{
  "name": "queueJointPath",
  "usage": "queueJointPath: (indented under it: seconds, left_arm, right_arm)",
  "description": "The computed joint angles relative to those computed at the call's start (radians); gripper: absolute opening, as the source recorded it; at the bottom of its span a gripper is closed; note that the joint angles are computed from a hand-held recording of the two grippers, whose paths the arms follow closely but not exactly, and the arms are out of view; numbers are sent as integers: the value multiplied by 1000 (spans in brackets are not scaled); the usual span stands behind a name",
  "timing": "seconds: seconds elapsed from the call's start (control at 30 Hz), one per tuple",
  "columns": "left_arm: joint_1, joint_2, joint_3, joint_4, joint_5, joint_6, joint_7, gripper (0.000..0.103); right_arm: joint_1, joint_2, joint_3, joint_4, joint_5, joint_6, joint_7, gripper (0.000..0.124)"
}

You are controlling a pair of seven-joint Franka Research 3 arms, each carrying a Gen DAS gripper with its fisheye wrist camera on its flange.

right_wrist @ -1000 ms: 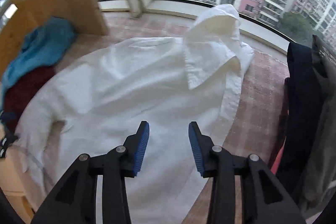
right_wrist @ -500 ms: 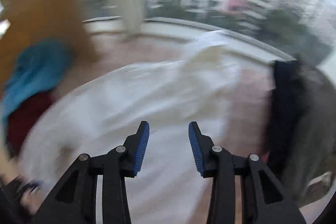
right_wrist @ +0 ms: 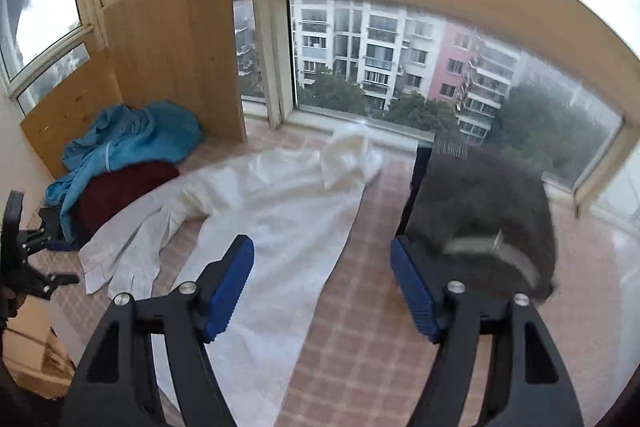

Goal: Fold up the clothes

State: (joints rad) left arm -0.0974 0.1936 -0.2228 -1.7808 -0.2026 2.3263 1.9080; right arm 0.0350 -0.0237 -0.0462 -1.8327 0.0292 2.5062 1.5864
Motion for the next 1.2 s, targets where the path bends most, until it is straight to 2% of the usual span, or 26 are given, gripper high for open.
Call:
queueJointPath:
  seconds: [0.07, 0.27, 0.33, 0.43, 0.5, 0.53, 0.57, 0.6, 0.63, 0.67, 0.73, 0.83, 0.9, 0.93, 0.97, 1.0, 1.1, 1.2]
  left_arm:
    - [-29, 34, 8, -1, 80, 55, -71, 74]
    - [-119, 148, 6, 21, 319, 47, -173, 74]
    - [-108, 150, -6, 3, 323, 96, -160, 78]
    - [-67, 173, -34, 30, 251, 69, -105, 72]
    - [-48, 174, -41, 30, 218, 73, -68, 64]
    - [-45, 174, -39, 32, 218, 71, -57, 53]
    - [-40, 176, -35, 41, 214, 63, -52, 36]
    - [-34, 179, -31, 51, 207, 55, -52, 26]
    - [-15, 187, -35, 68, 171, 39, -44, 3]
    - [4, 195, -38, 87, 132, 20, -35, 0]
    - [38, 199, -43, 101, 65, 8, -17, 0]
    - [59, 154, -43, 57, 33, 34, 26, 0]
    - [54, 123, -45, 27, 22, 34, 49, 15]
    - [43, 110, -44, 13, 28, 36, 53, 39]
    - [33, 97, -44, -1, 35, 39, 56, 54]
    - [11, 87, -41, -16, 65, 57, 53, 58]
    - [-40, 87, -45, -33, 124, 89, 41, 59]
    - [-93, 125, -29, -2, 220, 78, -22, 59]
  right_arm:
    - [8, 3, 4, -81, 71, 7, -1, 70]
    - [40, 48, 23, -169, 108, 2, 11, 70]
    - [47, 49, 27, -179, 177, -1, -40, 70]
    - [60, 65, 31, -186, 169, 3, -55, 70]
    - [67, 81, 30, -186, 151, -10, -43, 70]
    - [69, 89, 29, -186, 143, -20, -36, 70]
    - [71, 95, 27, -186, 134, -30, -29, 70]
    - [73, 99, 26, -188, 123, -40, -22, 70]
    - [75, 103, 25, -189, 113, -49, -15, 70]
    - [76, 108, 24, -189, 103, -58, -7, 70]
    - [78, 120, 21, -185, 88, -72, 11, 70]
    - [76, 123, 26, -182, 130, -80, -16, 70]
    - [84, 127, 31, -173, 124, -80, -27, 70]
    - [88, 131, 30, -166, 109, -83, -19, 70]
    - [91, 137, 30, -158, 103, -88, -14, 70]
    - [94, 143, 30, -151, 98, -92, -9, 70]
    - [101, 150, 29, -143, 82, -92, 9, 70]
    - [110, 138, 25, -159, 38, -69, 40, 70]
